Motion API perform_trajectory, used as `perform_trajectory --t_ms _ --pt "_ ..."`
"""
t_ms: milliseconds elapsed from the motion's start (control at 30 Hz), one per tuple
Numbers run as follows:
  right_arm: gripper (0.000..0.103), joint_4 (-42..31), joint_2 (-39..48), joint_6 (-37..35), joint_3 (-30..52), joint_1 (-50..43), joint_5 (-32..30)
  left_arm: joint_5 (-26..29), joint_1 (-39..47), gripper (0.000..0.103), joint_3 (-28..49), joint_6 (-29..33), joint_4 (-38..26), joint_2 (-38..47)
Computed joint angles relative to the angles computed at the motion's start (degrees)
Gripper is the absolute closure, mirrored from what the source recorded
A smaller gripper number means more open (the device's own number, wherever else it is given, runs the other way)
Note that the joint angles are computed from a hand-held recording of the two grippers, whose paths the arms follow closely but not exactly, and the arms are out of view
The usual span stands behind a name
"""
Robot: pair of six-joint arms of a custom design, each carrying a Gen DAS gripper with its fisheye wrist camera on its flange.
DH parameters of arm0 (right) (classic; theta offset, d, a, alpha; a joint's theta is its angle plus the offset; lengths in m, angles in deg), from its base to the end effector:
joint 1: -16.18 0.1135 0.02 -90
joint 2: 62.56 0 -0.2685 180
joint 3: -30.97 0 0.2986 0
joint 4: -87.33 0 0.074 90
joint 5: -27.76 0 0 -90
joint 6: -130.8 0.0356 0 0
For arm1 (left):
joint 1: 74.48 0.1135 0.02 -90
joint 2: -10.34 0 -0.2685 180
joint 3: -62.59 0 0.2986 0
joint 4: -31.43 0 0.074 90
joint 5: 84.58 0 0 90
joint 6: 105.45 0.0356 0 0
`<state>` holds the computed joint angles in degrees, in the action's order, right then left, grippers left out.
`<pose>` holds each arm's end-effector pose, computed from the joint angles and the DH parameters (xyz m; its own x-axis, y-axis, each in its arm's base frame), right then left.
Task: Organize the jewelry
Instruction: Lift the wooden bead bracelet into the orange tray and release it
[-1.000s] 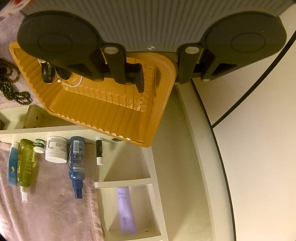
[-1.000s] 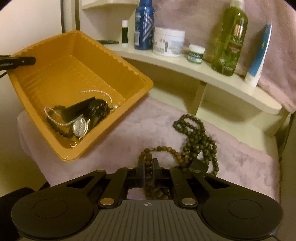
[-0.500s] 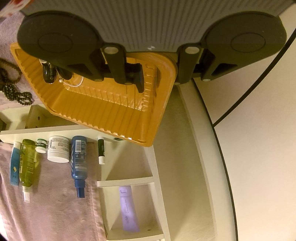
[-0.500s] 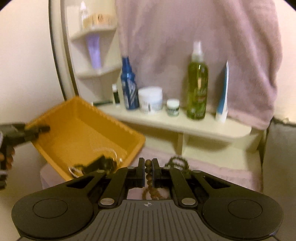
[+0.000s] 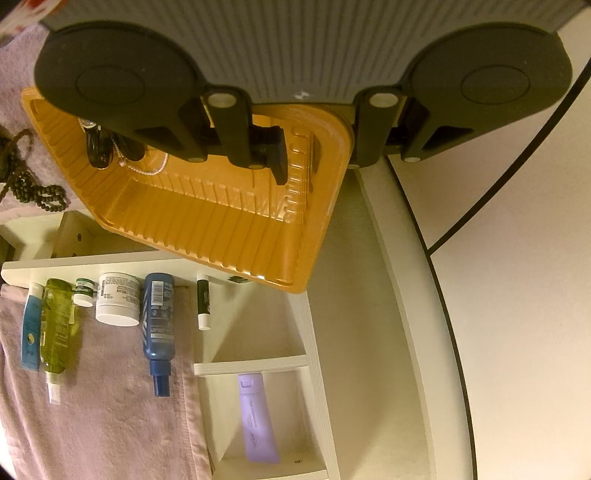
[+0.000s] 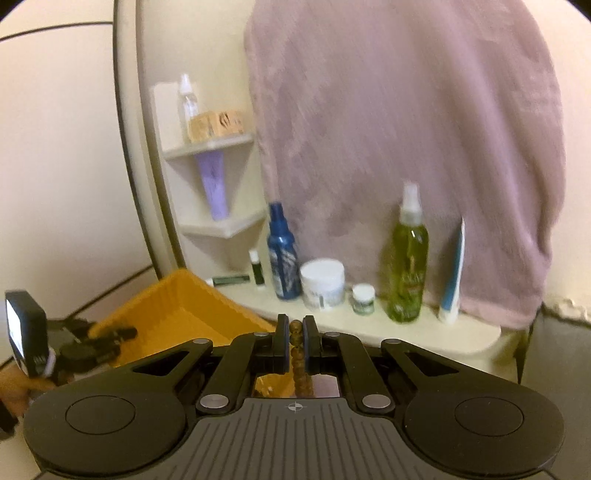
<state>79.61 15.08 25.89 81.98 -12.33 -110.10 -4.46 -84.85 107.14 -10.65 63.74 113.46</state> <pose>0.2852 -0.1249 0.1867 -0.4231 0.0334 -0.9055 -0.3380 0.9214 0.1919 0.3301 -0.0542 0.0719 -0.4315 0.1628 -0.8873 0.0623 0.9866 0.1507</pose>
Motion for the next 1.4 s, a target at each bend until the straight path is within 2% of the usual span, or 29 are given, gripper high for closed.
perform_trajectory --t_ms 300,600,1033,1400 --pt "0.096 -0.3 -4.5 4.6 2.6 3.0 -1.6 0.7 0.4 0.087 0.2 -0.2 0.4 0.6" --pt "0.096 3.8 -3.0 9.2 4.6 10.4 -1.7 1.5 0.8 0.087 0.1 -0.4 0.9 0.9" --pt "0.096 4.8 8.9 10.5 9.7 23.1 2.6 2.7 1.5 0.087 0.2 -0.8 0.8 1.2" --pt "0.096 6.1 20.8 11.9 11.5 26.5 7.7 3.0 1.9 0.087 0.7 -1.0 0.6 2.0"
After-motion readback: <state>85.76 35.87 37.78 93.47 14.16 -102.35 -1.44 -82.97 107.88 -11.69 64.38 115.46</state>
